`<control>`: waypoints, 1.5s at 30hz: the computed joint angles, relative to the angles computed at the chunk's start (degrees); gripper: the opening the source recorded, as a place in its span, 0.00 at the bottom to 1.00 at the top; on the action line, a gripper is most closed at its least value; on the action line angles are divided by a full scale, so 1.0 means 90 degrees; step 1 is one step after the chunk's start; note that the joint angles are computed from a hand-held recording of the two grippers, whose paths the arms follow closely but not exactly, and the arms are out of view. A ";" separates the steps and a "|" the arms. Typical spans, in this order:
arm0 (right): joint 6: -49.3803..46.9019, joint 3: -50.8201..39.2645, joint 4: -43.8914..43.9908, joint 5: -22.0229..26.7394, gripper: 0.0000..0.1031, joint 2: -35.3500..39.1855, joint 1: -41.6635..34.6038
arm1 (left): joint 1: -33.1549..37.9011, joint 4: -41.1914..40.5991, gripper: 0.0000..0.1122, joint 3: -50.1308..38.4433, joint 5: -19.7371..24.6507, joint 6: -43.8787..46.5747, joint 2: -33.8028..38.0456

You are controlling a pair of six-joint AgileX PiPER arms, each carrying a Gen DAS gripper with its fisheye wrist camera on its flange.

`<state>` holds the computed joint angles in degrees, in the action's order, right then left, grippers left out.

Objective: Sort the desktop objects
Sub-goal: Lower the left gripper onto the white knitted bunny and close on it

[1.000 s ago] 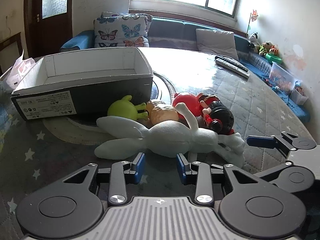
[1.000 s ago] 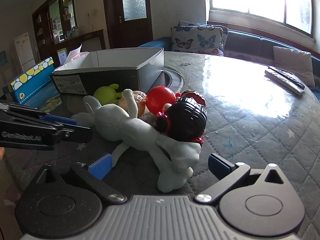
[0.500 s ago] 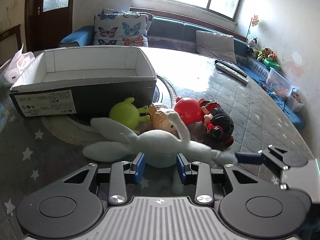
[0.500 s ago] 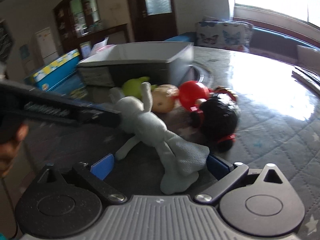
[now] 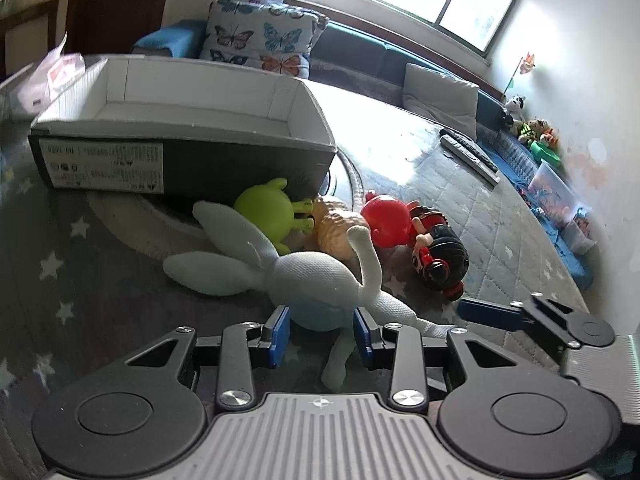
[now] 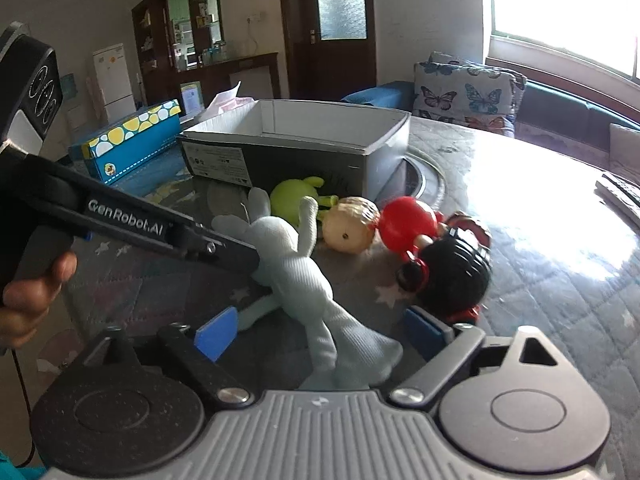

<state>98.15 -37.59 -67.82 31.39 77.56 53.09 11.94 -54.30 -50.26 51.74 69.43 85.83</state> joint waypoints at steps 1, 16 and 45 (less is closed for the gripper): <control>-0.0089 -0.0037 0.0023 -0.0105 0.80 0.0050 -0.0087 | 0.0005 0.0020 0.33 -0.0036 0.0078 -0.0086 0.0050; 0.0090 -0.0186 -0.0455 -0.1193 0.31 0.0485 -0.0325 | 0.0122 0.0032 0.34 -0.0343 0.0587 -0.1168 0.0447; 0.0062 -0.0365 -0.0675 -0.1395 0.26 0.0476 0.0097 | 0.0577 0.0172 0.23 0.0232 0.0450 0.0089 -0.0468</control>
